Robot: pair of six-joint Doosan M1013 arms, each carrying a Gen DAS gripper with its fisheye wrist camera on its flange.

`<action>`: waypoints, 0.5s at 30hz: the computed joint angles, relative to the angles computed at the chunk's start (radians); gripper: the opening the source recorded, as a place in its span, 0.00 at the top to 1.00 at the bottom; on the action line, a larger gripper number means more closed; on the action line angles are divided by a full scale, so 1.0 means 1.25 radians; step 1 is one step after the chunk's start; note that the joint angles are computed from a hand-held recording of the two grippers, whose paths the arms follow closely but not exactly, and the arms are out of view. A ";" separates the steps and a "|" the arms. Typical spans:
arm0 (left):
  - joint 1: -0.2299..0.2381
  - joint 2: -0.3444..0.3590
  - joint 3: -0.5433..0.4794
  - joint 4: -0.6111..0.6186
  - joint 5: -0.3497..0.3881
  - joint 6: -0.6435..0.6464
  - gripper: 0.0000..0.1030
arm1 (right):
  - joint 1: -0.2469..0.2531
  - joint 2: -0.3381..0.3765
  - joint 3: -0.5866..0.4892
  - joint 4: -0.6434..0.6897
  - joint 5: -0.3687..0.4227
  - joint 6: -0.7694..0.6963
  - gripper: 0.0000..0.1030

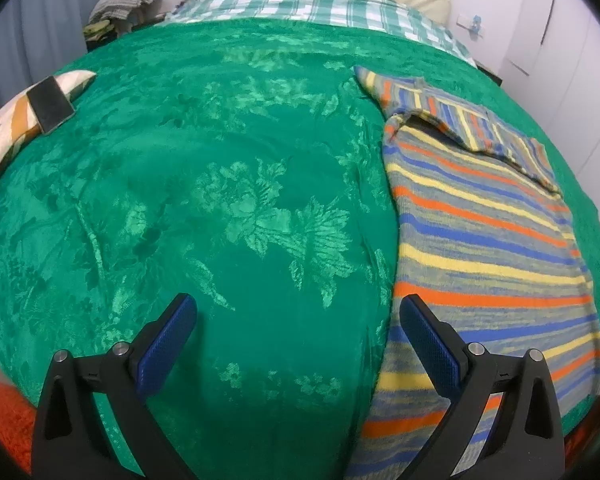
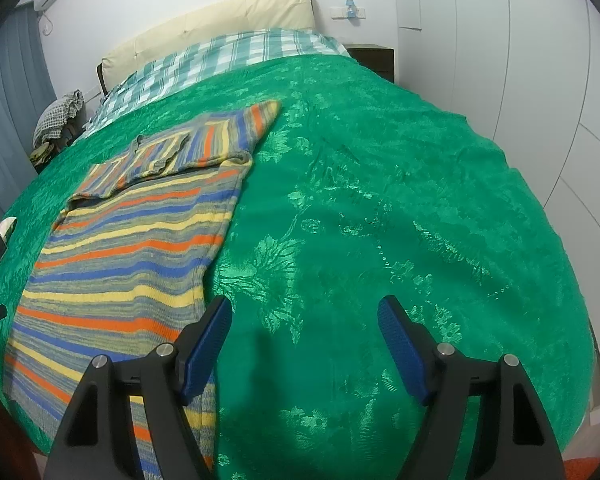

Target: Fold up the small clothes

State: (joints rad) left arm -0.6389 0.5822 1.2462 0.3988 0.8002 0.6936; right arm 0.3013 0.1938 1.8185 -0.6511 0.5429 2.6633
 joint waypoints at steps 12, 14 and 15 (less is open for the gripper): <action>0.011 -0.009 0.000 -0.291 0.096 0.274 0.03 | -0.060 -0.034 -0.032 0.705 0.144 -0.622 0.27; 0.002 0.002 -0.019 -0.274 0.130 0.287 0.13 | -0.044 -0.023 -0.044 0.712 0.197 -0.646 0.27; 0.000 0.006 -0.026 -0.287 0.150 0.301 0.25 | -0.035 -0.013 -0.054 0.713 0.239 -0.648 0.27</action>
